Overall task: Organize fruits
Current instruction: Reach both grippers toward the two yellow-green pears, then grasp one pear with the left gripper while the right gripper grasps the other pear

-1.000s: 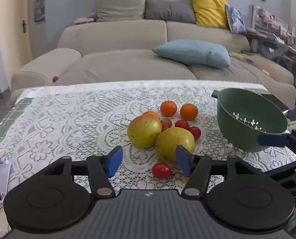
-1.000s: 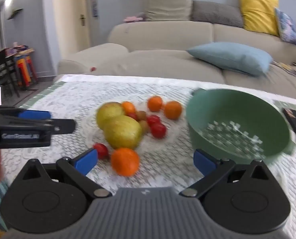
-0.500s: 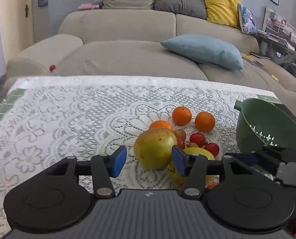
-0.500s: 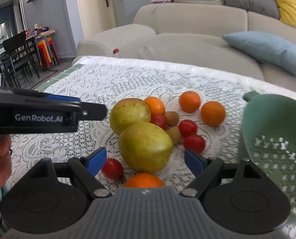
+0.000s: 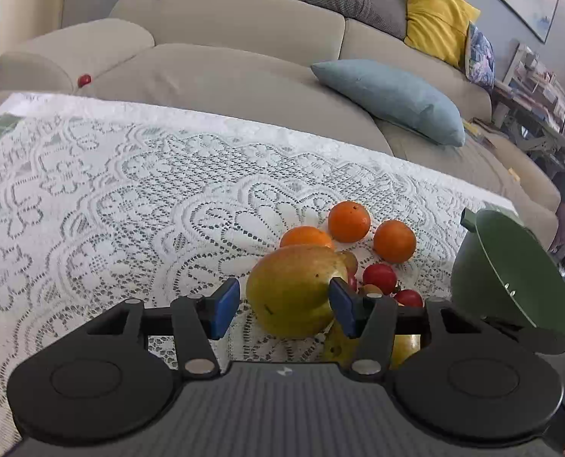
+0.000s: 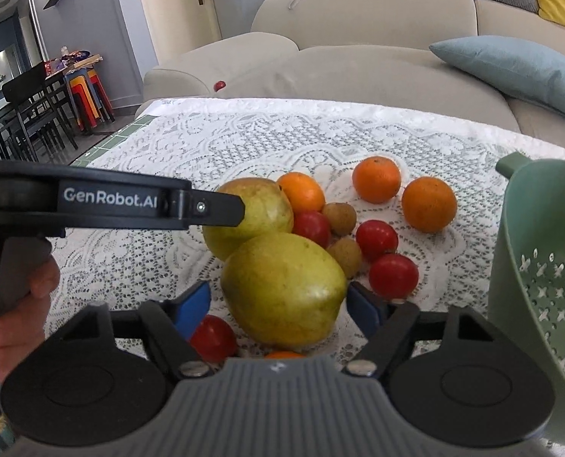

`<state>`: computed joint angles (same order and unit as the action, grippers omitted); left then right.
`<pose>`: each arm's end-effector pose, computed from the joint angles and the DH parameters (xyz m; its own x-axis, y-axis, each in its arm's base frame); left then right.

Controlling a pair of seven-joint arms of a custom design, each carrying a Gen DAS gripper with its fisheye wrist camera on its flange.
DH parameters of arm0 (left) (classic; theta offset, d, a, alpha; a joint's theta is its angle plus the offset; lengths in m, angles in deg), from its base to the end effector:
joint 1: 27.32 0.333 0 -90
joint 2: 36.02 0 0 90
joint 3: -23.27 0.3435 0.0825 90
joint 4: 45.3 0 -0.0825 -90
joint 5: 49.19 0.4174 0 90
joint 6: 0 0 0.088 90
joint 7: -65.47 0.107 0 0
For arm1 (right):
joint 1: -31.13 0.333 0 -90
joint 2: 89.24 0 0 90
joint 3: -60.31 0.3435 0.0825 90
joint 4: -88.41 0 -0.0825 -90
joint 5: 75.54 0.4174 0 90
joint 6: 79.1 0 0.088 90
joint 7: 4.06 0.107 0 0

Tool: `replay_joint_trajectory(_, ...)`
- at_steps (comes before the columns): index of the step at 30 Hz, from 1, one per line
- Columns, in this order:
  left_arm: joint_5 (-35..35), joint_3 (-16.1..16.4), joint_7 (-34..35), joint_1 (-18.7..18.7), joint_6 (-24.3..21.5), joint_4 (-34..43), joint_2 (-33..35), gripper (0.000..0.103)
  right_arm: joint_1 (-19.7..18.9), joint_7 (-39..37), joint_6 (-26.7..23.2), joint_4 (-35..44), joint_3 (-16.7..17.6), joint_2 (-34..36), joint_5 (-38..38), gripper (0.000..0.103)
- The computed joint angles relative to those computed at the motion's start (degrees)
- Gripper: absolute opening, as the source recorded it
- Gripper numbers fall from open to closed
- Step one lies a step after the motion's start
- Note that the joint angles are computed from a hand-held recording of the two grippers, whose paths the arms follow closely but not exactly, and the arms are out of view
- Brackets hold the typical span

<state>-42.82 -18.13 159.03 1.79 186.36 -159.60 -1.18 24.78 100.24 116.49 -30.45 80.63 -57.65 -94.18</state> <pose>0.6848 -0.1016 0.3130 -0.2428 -0.9321 0.2688 -0.7089 -0.0186 -0.7051 0.6409 0.1758 0.2704 0.2932 -0.9362 -0.1938 -0.6896 -0.0667 -0.7211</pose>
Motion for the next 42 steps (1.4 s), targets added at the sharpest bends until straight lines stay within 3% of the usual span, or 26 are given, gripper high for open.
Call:
replay_joint_trajectory(2, 0.03, -0.65, -0.06, 0.64, 0.01, -0.01, 0.33, 0.064, 1.33, -0.28, 0.06, 0.40, -1.16, 0.14, 0.56, 0.071)
replay_joint_trajectory(7, 0.46, -1.22, 0.39, 0.97, -0.49, 0.09, 0.75, 0.064, 0.59, -0.73, -0.90, 1.12, -0.29, 1.05, 0.91, 0.068)
replay_joint_trajectory(12, 1.09, -2.45, 1.10, 1.97, 0.36, -0.17, 1.45, 0.064, -4.57, -0.28, -1.67, 0.82, 4.47, 1.72, -0.43, 0.068)
replay_joint_trajectory(20, 2.00, -2.73, -0.24, 1.77, 0.99, 1.07, 3.09, 0.073, -5.97, 0.68, -1.68, -0.34, 4.84, 1.01, 0.29, 0.068)
replay_joint_trajectory(24, 1.78, 2.39, -2.12, -3.56, 2.84, 2.54, 2.60, 0.079, -7.63, 1.03, -1.82, -0.03, 6.35, 1.78, -0.29, 0.068)
replay_joint_trajectory(27, 1.55, 8.92, -3.78, -9.76, 3.85, 3.32, 1.31, 0.081, -8.46, 1.06, -1.70, 0.07, 7.06, 2.11, -0.81, 0.068)
replay_joint_trajectory(29, 2.38, 9.78, -4.34, -10.57, 3.76, 3.79, 1.58, 0.084, -9.81, 1.34, -1.75, -0.03, 8.20, 2.37, -1.33, 0.068)
replay_joint_trajectory(37, 2.04, 3.01, -4.50, -5.07, -1.30, 7.56, 6.99, 0.086, -9.85, 2.05, -1.39, 0.04, 8.14, 2.53, -1.61, 0.069)
replay_joint_trajectory(39, 0.97, 1.59, -3.35, -3.97, -1.65, 7.59, 7.61, 0.082, -9.61, 2.13, -0.92, 0.01, 7.83, 2.61, -1.84, 0.069)
replay_joint_trajectory(42, -0.40, 1.84, -2.02, -4.12, -1.78, 6.70, 6.63, 0.081, -11.19, 3.08, -0.35, -0.12, 9.14, 3.14, -3.08, 0.069)
